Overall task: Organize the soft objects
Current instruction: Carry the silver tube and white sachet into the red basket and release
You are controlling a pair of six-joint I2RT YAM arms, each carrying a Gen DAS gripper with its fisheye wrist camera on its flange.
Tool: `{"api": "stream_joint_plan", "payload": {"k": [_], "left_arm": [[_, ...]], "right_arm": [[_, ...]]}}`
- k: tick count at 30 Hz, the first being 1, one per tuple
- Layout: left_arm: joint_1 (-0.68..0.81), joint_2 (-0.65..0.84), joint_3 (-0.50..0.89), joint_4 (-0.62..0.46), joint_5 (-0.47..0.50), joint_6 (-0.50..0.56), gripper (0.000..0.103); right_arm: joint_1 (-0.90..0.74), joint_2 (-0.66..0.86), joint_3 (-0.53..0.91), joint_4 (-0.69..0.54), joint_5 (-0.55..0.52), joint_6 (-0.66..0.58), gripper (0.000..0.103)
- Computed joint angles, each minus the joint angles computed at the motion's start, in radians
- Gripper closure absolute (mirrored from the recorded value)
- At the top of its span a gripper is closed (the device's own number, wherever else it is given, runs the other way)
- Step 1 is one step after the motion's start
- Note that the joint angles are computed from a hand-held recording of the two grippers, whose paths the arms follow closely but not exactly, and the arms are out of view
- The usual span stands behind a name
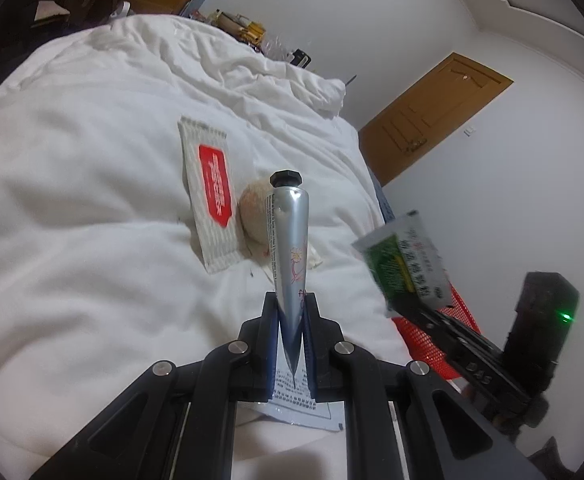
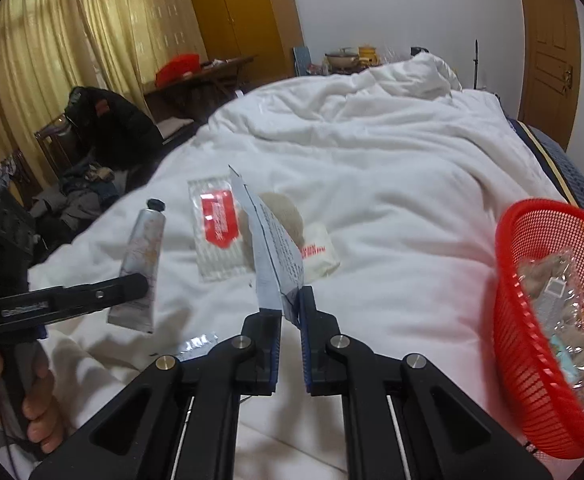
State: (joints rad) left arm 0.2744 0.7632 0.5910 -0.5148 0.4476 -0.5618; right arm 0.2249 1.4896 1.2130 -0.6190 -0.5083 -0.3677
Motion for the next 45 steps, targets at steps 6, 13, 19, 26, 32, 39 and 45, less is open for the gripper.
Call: {"api": "stream_joint_plan", "payload": {"k": [6, 13, 19, 26, 32, 39, 45], "left_arm": [[0.021, 0.007, 0.038, 0.007, 0.005, 0.007, 0.093], [-0.062, 0.047, 0.144, -0.031, -0.014, 0.004, 0.093], [-0.266, 0.177, 0.316, -0.070, -0.100, -0.024, 0.093], [-0.488, 0.385, 0.547, -0.100, -0.213, -0.050, 0.093], [-0.606, 0.564, 0.749, -0.130, -0.253, -0.069, 0.093], [-0.735, 0.805, 0.984, -0.178, -0.303, -0.077, 0.093], [-0.804, 1.072, 1.228, -0.255, -0.348, -0.035, 0.093]], "right_arm": [[-0.058, -0.045, 0.084, -0.104, -0.061, -0.019, 0.095], [-0.224, -0.054, 0.239, -0.300, -0.122, -0.135, 0.095], [-0.449, 0.000, 0.301, -0.380, -0.209, -0.234, 0.095], [-0.620, 0.133, 0.423, -0.398, -0.278, -0.222, 0.095], [-0.677, 0.240, 0.549, -0.406, -0.306, -0.161, 0.095], [-0.667, 0.327, 0.590, -0.409, -0.245, -0.159, 0.095], [-0.654, 0.359, 0.571, -0.369, -0.148, -0.118, 0.095]]}}
